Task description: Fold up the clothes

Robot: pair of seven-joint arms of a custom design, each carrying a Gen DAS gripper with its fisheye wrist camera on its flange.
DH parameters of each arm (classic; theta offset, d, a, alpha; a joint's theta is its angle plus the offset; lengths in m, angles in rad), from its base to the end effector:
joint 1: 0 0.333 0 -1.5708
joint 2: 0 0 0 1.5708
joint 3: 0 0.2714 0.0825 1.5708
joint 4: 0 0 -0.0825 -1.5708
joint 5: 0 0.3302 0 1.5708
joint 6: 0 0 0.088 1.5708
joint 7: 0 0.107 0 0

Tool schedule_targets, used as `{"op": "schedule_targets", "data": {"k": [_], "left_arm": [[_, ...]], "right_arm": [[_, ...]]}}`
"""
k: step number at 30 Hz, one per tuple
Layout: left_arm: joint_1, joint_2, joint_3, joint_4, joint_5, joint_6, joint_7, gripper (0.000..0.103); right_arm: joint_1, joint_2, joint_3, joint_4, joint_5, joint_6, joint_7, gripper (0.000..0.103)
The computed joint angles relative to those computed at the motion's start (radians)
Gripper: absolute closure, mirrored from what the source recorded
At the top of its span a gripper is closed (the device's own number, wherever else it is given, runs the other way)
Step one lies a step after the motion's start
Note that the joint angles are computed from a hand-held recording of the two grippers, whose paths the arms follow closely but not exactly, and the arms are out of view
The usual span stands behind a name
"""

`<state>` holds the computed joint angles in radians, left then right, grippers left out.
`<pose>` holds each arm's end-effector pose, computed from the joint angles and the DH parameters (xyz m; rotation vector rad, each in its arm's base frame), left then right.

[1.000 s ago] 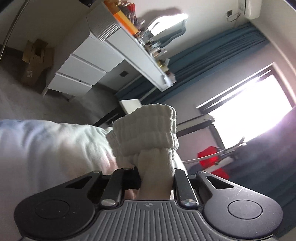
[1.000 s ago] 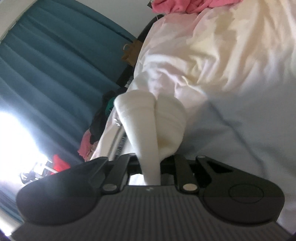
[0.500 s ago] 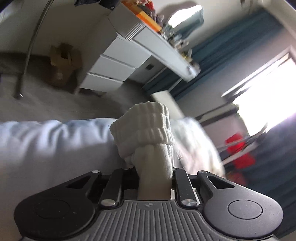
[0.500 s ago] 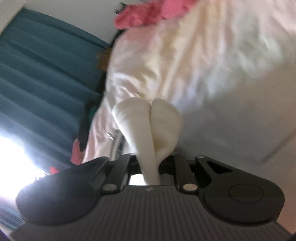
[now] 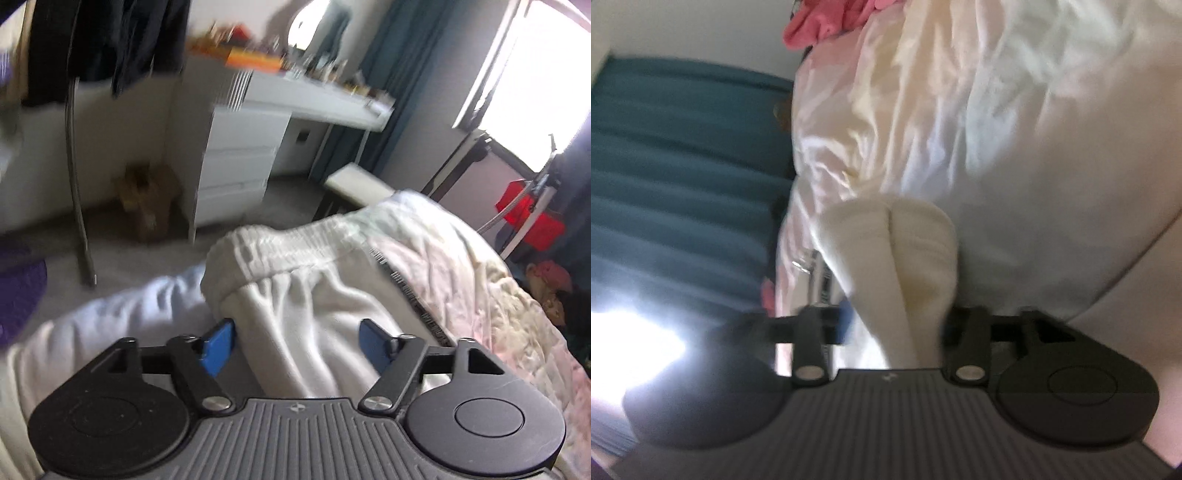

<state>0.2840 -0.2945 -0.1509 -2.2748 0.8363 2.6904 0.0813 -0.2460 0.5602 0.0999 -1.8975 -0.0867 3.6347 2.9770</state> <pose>0.4687 0.0330 0.5245 -2.2315 0.6847 -0.7118 0.6124 -0.0897 0.3571 -0.0704 1.9633 -0.1719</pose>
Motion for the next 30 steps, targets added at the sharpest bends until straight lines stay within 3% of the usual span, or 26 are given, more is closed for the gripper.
{"op": "schedule_targets", "data": {"k": [1,5,10,14,17,20,21,23,24,27,30], "left_arm": [[0.007,-0.018,-0.016,-0.007,0.042,0.006,-0.022,0.026],[0.031,-0.063,-0.059,-0.034,0.199,0.080,-0.113,0.021],[0.000,0.004,-0.101,0.036,0.322,0.107,-0.114,0.019],[-0.079,0.135,-0.124,0.130,0.373,0.062,-0.091,0.016],[-0.142,0.243,-0.116,0.200,0.364,0.067,-0.048,0.016],[-0.195,0.304,-0.103,0.235,0.515,0.106,-0.112,0.016],[-0.211,0.317,-0.094,0.245,0.589,0.124,-0.153,0.016],[-0.245,0.341,-0.076,0.268,0.709,0.123,-0.235,0.013],[-0.256,0.353,-0.063,0.280,0.743,0.144,-0.257,0.012],[-0.286,0.393,-0.028,0.300,0.662,0.167,-0.170,0.012],[-0.315,0.429,-0.011,0.304,0.452,0.139,0.055,0.012]], "right_arm": [[-0.017,0.015,0.016,0.011,-0.024,0.022,0.009,0.034],[-0.126,0.094,0.106,0.109,-0.232,0.035,0.073,0.033],[-0.157,0.186,0.131,0.219,-0.336,0.064,0.099,0.032],[-0.080,0.203,0.039,0.287,-0.329,0.081,0.014,0.032],[-0.069,0.201,0.028,0.319,-0.360,0.018,-0.052,0.032],[-0.067,0.198,0.035,0.321,-0.335,-0.029,-0.106,0.037],[-0.040,0.181,0.009,0.309,-0.300,-0.058,-0.137,0.043],[0.041,0.141,-0.074,0.287,-0.219,-0.127,-0.202,0.074],[0.090,0.124,-0.124,0.279,-0.179,-0.163,-0.232,0.080],[0.198,0.080,-0.235,0.208,-0.081,-0.148,-0.288,0.088],[0.354,0.060,-0.386,0.189,0.022,-0.160,-0.389,0.089]]}}
